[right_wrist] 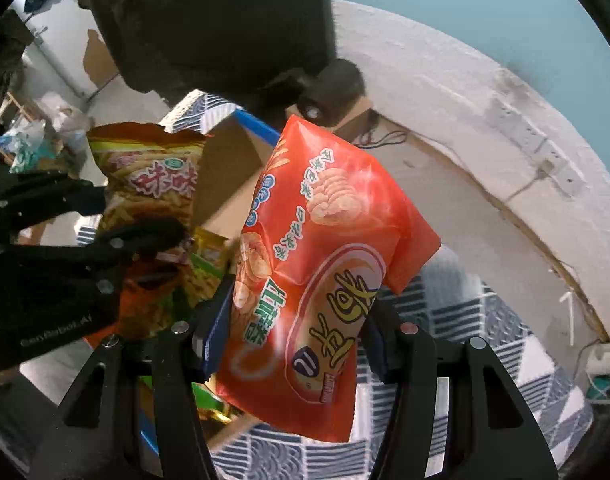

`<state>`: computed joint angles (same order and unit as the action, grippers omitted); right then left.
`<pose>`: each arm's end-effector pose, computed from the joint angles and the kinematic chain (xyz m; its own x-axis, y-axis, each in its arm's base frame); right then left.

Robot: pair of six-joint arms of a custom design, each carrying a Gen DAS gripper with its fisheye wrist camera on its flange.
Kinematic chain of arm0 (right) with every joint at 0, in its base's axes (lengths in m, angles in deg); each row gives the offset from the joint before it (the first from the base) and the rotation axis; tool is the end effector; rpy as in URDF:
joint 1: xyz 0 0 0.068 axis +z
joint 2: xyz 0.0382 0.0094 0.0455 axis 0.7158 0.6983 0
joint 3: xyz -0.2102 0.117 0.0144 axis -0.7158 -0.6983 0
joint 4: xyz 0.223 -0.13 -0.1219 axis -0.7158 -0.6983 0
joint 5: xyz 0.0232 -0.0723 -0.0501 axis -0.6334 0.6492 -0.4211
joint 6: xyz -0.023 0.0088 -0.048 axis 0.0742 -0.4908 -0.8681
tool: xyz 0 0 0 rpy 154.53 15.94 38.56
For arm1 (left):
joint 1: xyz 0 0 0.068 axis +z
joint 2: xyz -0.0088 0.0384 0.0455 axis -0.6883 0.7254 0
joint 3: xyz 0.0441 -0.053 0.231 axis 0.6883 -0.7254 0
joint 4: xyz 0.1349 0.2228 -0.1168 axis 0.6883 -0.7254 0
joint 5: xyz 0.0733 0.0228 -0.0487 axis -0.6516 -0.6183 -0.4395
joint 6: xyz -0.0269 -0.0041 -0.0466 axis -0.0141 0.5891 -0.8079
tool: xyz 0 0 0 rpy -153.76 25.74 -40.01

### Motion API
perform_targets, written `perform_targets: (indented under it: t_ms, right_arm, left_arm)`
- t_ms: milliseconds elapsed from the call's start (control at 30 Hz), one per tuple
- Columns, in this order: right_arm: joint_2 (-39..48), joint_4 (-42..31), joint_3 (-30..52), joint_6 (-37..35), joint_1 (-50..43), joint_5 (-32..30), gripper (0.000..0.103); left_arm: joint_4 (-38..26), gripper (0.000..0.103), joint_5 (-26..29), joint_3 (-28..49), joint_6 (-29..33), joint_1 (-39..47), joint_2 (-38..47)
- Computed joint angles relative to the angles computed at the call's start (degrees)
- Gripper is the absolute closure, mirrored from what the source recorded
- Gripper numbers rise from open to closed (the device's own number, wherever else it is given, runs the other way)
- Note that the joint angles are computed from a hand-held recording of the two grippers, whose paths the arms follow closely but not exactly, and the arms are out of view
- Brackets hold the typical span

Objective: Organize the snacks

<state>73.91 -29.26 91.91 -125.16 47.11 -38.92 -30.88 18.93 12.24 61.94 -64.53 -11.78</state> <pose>0.2691 0.0201 0.1959 -0.7112 -0.5726 -0.4078 -0.6710 0.7258 0.1513 0.2642 -0.0970 0.2310 -0.9365 -0.0444 -0.3480 -0.0404 0.9990 -0.0189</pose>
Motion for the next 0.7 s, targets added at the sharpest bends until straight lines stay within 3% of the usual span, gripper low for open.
perform_targets:
  t_ms: [100,333,700]
  right_arm:
    - [0.0,1.4,-0.4,1.5,2.0,0.8,0.042]
    - [-2.3,1.0,-0.6,1.5,1.3,1.0,0.029]
    - [-9.5,-5.1,-1.1,-4.8,-6.2,-1.0,0.027]
  left_arm:
    - [-0.2,0.063,-0.2,-0.5,0.2,0.6,-0.6]
    - [-1.3,0.039,-1.8,-1.8,0.9,1.5,-3.1]
    - [-6.9,0.027,-6.7,-1.7,-1.7,-5.3,-9.6]
